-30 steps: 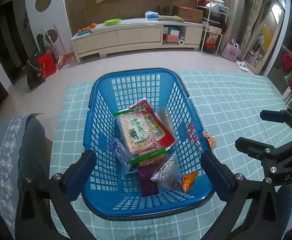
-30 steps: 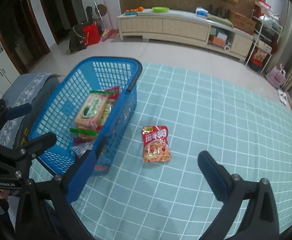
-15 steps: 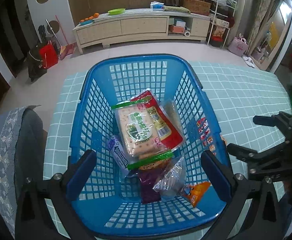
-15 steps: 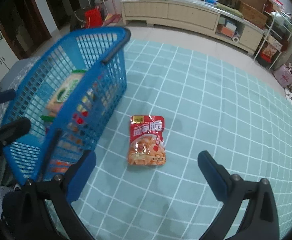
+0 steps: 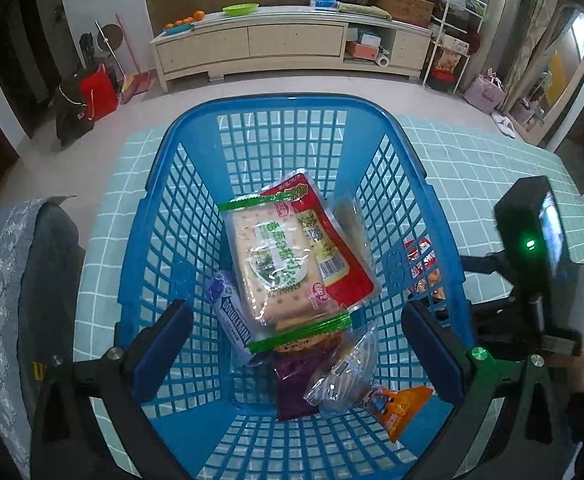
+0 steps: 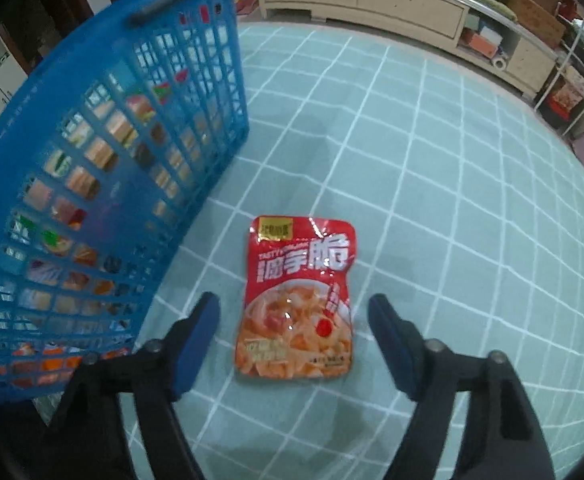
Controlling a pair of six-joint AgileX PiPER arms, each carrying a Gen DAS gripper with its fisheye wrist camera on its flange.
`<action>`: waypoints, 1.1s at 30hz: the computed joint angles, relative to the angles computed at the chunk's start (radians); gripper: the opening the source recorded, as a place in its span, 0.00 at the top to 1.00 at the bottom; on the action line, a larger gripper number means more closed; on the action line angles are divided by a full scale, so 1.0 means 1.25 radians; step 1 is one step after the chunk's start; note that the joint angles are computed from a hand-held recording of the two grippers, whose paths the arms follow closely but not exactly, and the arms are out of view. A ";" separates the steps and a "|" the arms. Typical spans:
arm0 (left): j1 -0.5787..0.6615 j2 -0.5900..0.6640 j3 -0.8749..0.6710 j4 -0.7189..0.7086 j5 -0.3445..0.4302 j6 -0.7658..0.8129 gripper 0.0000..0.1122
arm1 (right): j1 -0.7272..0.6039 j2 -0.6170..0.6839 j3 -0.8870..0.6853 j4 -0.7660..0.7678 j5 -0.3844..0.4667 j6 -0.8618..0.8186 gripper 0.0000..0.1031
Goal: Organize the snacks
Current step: 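Move the right gripper to the red snack pouch and grasp it, then lift the red snack pouch and carry it over the basket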
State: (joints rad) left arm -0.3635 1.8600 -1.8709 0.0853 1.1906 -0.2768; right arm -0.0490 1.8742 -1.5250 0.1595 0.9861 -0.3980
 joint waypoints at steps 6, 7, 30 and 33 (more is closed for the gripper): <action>-0.006 0.011 -0.004 0.018 -0.001 -0.003 0.08 | 0.021 -0.027 0.054 -0.035 -0.059 -0.023 0.48; -0.006 0.011 -0.002 0.017 -0.002 -0.004 0.08 | 0.022 -0.030 0.057 -0.046 -0.066 -0.019 0.50; -0.013 -0.092 0.078 0.030 -0.021 -0.018 0.08 | -0.029 -0.223 0.089 0.040 0.006 -0.062 0.73; -0.019 -0.113 0.074 0.038 -0.014 -0.018 0.08 | -0.021 -0.266 0.074 0.044 0.018 -0.052 0.73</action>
State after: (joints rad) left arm -0.3868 1.7189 -1.7785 0.1328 1.1729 -0.2987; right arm -0.0747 1.5412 -1.4327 0.2144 1.0080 -0.4634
